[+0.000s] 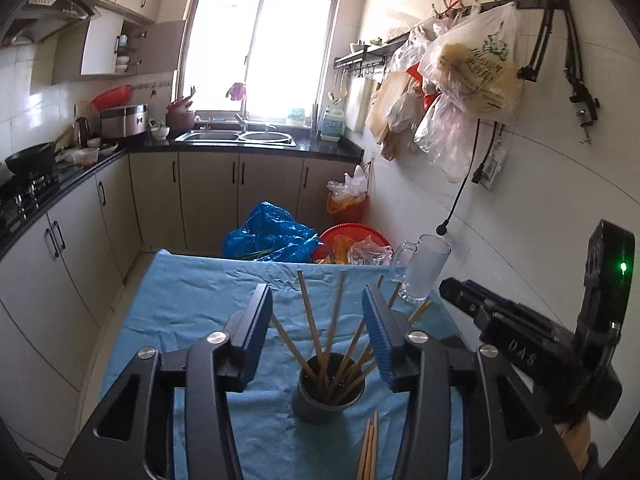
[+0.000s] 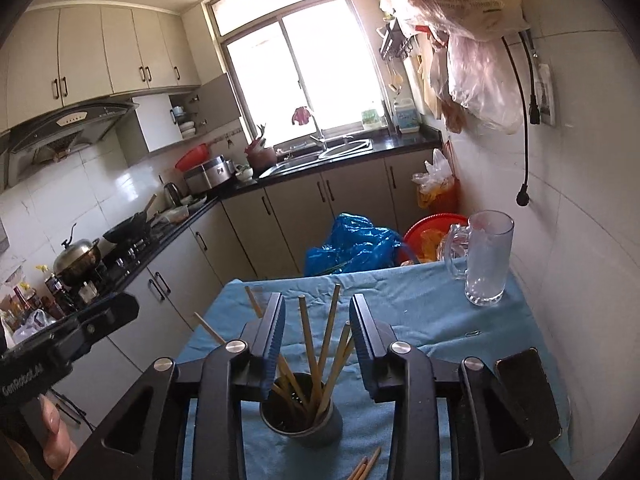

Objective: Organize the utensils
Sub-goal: 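Open both grippers to release the chopsticks into the cup, then lower the left gripper onto a loose chopstick and close on it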

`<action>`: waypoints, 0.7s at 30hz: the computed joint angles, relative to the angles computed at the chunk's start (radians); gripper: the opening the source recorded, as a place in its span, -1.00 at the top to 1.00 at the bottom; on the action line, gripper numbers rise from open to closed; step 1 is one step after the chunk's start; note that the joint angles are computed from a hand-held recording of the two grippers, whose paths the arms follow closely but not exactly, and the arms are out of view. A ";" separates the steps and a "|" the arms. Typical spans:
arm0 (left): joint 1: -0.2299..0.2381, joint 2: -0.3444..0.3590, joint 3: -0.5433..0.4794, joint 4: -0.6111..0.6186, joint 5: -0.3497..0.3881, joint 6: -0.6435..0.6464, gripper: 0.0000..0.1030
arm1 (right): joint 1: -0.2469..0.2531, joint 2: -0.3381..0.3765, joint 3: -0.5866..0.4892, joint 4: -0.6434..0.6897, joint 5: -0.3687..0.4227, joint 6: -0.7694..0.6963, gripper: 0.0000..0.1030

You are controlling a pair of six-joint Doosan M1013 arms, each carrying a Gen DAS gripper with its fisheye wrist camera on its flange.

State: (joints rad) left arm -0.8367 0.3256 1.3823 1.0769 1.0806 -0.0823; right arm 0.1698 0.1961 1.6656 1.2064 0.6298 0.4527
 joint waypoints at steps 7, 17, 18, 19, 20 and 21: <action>-0.053 -0.038 0.063 0.023 0.058 -0.062 -0.01 | -0.034 -0.051 0.055 -0.015 0.024 -0.021 -0.05; -0.092 -0.052 0.173 -0.121 -0.013 -0.099 -0.03 | -0.125 -0.101 0.133 -0.289 0.041 0.051 -0.19; -0.094 -0.048 0.181 -0.144 -0.035 -0.088 -0.03 | -0.139 -0.104 0.139 -0.318 0.038 0.067 -0.19; -0.095 -0.045 0.187 -0.161 -0.056 -0.079 -0.03 | -0.156 -0.108 0.143 -0.349 0.031 0.083 -0.19; -0.094 -0.040 0.196 -0.186 -0.090 -0.065 -0.03 | -0.171 -0.112 0.146 -0.380 0.020 0.099 -0.19; -0.091 -0.033 0.203 -0.216 -0.128 -0.045 -0.03 | -0.181 -0.113 0.145 -0.401 0.011 0.110 -0.20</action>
State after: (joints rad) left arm -0.9277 0.2921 1.5849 0.8605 0.9528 -0.1271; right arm -0.0108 0.0830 1.8110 0.8056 0.6410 0.5623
